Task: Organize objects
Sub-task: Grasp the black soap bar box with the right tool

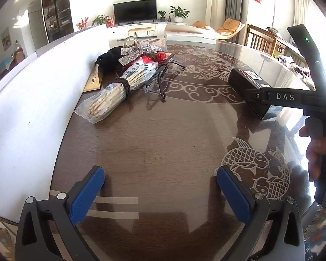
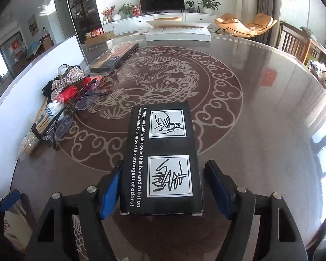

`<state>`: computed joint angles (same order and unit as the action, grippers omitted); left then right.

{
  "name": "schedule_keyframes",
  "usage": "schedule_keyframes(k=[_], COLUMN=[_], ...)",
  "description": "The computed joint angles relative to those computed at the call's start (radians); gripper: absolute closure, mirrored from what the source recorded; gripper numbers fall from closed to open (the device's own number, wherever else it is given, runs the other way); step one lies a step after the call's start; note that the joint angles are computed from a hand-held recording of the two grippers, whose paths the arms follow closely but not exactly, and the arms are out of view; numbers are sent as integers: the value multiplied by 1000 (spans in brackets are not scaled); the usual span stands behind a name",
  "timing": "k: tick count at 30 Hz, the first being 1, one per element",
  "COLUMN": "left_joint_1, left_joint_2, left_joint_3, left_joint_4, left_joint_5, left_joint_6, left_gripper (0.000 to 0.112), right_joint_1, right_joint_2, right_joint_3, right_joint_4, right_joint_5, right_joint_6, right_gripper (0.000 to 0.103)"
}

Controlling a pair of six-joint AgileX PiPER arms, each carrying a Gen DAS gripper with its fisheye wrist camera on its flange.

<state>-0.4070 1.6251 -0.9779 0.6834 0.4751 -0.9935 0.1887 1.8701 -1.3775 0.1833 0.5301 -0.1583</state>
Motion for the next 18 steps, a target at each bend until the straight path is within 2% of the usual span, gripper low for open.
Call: schedule_keyframes(k=[1, 4, 9, 11, 15, 17, 18], left_joint_1=[3, 27, 85, 114, 180, 209, 218], left_joint_2=[1, 29, 57, 110, 288, 367, 378], left_joint_3=[-6, -85, -227, -331, -552, -630, -630], left_joint_4=[-26, -190, -215, -239, -328, -391, -416], left_joint_5=[2, 71, 105, 137, 227, 281, 279], left_joint_6=[33, 225, 321, 379, 512, 583, 607], left_gripper=[9, 9, 9, 9, 9, 9, 9], right_joint_1=[7, 14, 32, 48, 44, 46, 46], right_joint_2=[-6, -3, 13, 28, 28, 28, 27], right_joint_3=[23, 21, 4, -12, -14, -13, -12], right_joint_4=[-23, -40, -128, -188, -180, -182, -183], right_joint_5=[-35, -36, -19, -8, -6, -7, -7], right_joint_6=[20, 30, 106, 153, 145, 149, 149], right_gripper=[23, 17, 8, 6, 5, 5, 5])
